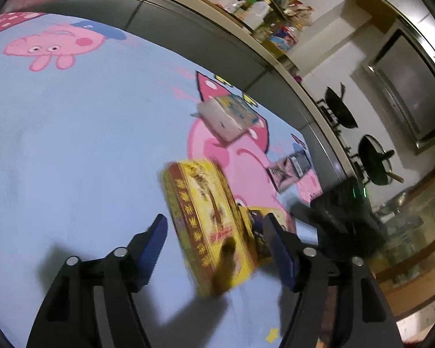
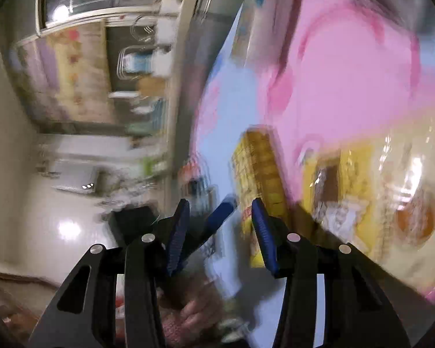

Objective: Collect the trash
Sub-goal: 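Grasp the yellow-brown box with the left tool while the right tool grasps the yellow snack packet, then carry the yellow box and yellow packet over the beige bin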

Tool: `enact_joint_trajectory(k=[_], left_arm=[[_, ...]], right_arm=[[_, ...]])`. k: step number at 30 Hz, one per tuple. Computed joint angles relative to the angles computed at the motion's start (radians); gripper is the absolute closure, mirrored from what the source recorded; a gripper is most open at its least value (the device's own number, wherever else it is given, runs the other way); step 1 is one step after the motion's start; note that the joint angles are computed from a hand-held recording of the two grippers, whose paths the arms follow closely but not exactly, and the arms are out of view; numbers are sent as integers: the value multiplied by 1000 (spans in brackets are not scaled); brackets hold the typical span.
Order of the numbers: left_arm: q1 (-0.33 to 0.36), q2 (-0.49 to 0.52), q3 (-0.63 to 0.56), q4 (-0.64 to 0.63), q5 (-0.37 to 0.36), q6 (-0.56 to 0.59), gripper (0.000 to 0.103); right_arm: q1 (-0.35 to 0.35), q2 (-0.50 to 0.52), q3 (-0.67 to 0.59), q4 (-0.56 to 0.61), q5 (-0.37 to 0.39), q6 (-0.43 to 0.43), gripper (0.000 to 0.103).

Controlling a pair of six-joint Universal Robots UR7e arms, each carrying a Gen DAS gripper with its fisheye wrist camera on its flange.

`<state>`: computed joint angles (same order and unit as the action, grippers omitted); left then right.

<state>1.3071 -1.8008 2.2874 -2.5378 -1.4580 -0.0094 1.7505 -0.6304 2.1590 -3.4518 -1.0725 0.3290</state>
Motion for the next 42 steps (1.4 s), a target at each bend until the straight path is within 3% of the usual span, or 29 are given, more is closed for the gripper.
enact_joint_trajectory(k=[2,4,5,9,11,16,18,29,31,32,35,42], left_arm=[[-14,10,-9,-5,29,-6,32],[-54,22,-11,-1,99,-15,31],[-75,26,-9,1,133,-12,31],[-222,35,60,-24,359,26,20],[-262,50,88,-27,426,43,20],[-302,85,133,-52,551,73,38],[-285,86,131,-52,545,74,43],[-256,66,129,-71,494,106,45],[-255,64,130,-74,492,104,45],[-257,63,133,-77,498,103,45],[-264,58,133,-62,501,83,45],[-279,53,114,-30,431,56,45]], right_arm=[[-3,-31,47,-23,-40,-49,58],[36,-93,111,-90,-215,-74,58],[44,-113,139,-132,-266,-71,58],[59,-188,239,-263,-454,-97,58],[45,-213,262,-273,-495,-112,58],[-17,-227,294,-285,-489,-125,70],[-19,-220,288,-277,-488,-141,75],[67,-147,152,-130,-492,-189,75],[78,-133,138,-122,-490,-202,84],[78,-129,136,-118,-487,-203,99],[64,-122,148,-154,-447,-195,102],[7,-198,261,-314,-423,-182,102]])
